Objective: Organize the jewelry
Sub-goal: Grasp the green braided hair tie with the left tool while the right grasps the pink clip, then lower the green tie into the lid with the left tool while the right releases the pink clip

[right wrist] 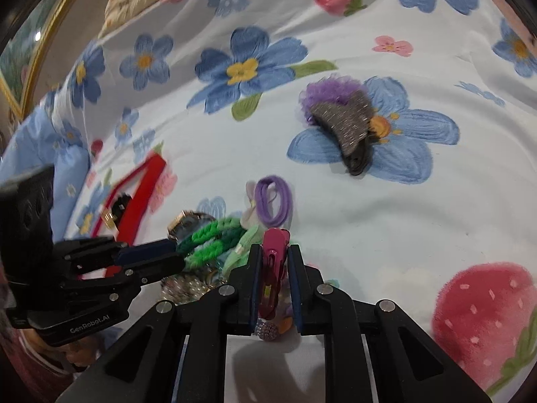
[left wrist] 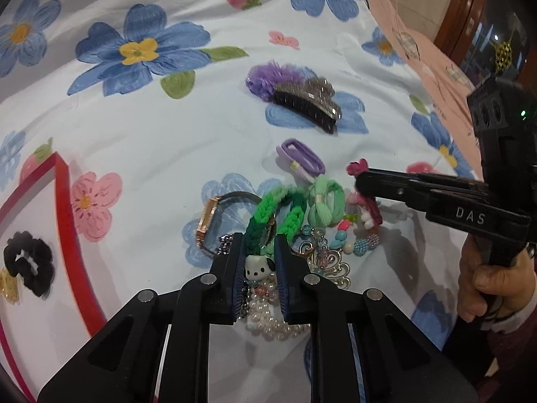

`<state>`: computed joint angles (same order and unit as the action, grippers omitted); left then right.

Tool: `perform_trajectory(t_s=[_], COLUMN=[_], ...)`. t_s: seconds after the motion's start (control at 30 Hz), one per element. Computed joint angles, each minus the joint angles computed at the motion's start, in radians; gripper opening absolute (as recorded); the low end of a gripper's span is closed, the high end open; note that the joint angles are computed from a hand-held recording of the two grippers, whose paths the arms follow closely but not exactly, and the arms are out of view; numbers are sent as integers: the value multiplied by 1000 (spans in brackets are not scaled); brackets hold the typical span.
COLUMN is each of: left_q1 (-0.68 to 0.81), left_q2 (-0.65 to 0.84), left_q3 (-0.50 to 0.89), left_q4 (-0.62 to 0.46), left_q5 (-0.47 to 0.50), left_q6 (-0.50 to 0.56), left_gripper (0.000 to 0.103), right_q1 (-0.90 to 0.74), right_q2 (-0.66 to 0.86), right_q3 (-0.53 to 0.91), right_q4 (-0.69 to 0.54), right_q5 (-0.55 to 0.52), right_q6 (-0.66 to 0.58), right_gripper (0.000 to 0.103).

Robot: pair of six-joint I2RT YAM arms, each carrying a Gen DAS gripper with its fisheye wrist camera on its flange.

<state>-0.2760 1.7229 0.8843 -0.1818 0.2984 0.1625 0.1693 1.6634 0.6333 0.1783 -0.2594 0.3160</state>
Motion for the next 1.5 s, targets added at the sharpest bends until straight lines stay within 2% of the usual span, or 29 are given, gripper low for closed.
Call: perform_trajectory(t_s=[0.33, 0.37, 0.4, 0.47, 0.6, 0.73, 0.77, 0.8, 0.83, 0.87, 0.9, 1.1, 1.17, 1.2, 1.23, 1.27, 1.3, 1.4, 1.5], left_q1=[104, 126, 145, 201, 284, 299, 282, 258, 244, 213, 189, 94, 92, 94, 95, 96, 101, 137, 190], left_q2=[-205, -234, -247, -283, -295, -254, -241, -221, -215, -201, -193, -95, -68, -63, -63, -70, -80, -110, -131], left_q3=[-101, -115, -118, -132, -139, -124, -126, -122, -124, -128, -131, -117, -108, -111, -114, -122, -128, -137, -140], left_q4=[-10, -15, -25, -42, -63, -121, -121, -127, -133, -121, -112, -100, -101, -94, -92, -84, -80, -80, -89], left_q5=[87, 98, 112, 146, 187, 228, 208, 179, 162, 130, 107, 5, 8, 17, 18, 14, 17, 40, 77], left_q6=[-34, -33, -29, -25, -8, 49, 54, 62, 69, 73, 75, 124, 130, 135, 142, 145, 145, 140, 135], left_gripper=[15, 13, 0, 0, 0, 1, 4, 21, 42, 49, 52, 52, 48, 30, 19, 17, 8, 2, 1], right_q1=[44, 57, 67, 96, 156, 194, 201, 202, 201, 195, 191, 135, 124, 123, 123, 124, 126, 138, 162], right_q2=[-97, -100, -100, -101, -92, -76, -77, -80, -83, -88, -91, -117, -116, -115, -113, -109, -107, -99, -91], right_q3=[-14, -12, -9, 0, 20, 31, 28, 25, 20, 13, 8, -28, -35, -37, -39, -38, -38, -31, -19], right_q4=[-21, -22, -22, -24, -25, -20, -18, -18, -17, -16, -15, -19, -13, -11, -8, -5, -3, -1, 0], right_q5=[-10, -5, -2, 3, 27, 40, 46, 46, 44, 41, 40, 23, 18, 17, 16, 14, 14, 13, 16], right_q6=[41, 44, 48, 58, 70, 82, 83, 84, 84, 84, 85, 83, 85, 87, 88, 89, 91, 96, 102], right_gripper=[15, 15, 15, 15, 15, 15, 15, 15, 15, 15, 15, 15, 15, 15, 15, 15, 15, 15, 15])
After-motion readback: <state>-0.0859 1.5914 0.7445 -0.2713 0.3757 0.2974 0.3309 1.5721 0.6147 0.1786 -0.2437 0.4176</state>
